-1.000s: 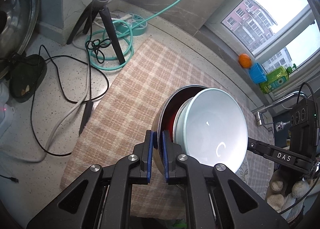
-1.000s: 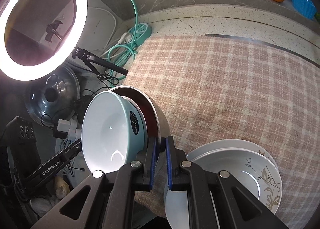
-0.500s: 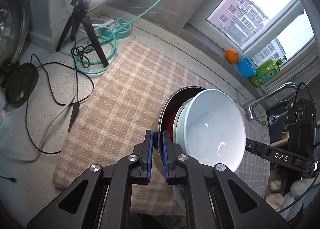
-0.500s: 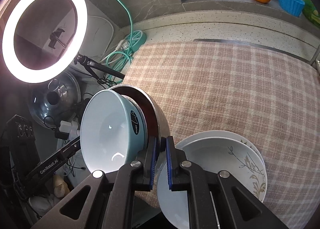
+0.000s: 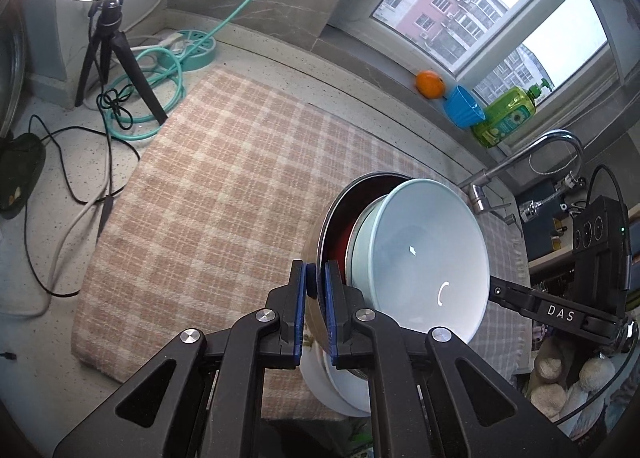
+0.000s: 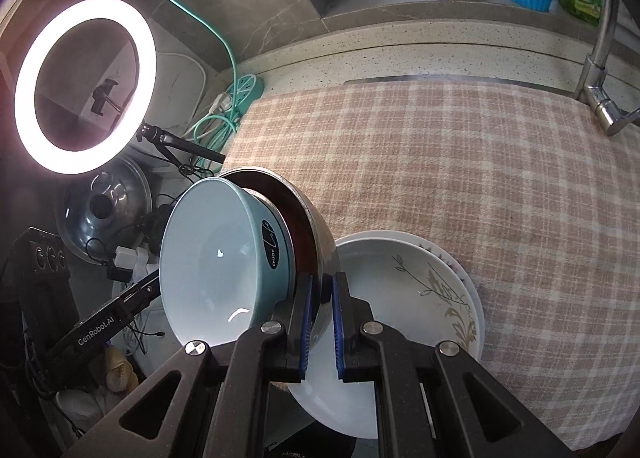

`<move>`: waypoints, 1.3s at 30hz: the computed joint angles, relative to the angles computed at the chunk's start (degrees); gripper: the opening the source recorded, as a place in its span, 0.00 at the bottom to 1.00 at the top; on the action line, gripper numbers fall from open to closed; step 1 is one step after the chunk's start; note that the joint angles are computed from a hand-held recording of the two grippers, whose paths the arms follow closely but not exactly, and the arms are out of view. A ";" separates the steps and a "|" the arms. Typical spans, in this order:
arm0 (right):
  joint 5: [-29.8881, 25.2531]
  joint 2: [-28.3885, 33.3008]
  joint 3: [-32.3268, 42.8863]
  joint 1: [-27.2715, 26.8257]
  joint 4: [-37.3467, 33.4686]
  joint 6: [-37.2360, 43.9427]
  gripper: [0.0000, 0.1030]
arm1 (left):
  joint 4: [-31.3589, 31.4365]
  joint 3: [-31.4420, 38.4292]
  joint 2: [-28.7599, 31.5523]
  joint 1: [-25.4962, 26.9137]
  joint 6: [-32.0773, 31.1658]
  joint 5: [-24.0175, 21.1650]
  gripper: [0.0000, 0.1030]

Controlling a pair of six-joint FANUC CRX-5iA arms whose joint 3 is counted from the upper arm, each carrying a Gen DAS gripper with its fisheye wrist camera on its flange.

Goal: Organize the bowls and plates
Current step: 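Lift and carry the nested bowl stack over the flowered plate stack, then lower the nested bowls onto the flowered plate stack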

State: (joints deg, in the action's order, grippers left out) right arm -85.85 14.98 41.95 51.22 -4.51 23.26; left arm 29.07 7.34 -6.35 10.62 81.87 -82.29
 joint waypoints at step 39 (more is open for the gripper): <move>2.87 -13.41 -18.83 2.72 0.14 -10.28 0.09 | -2.42 -0.92 0.97 -8.23 1.02 -2.54 0.07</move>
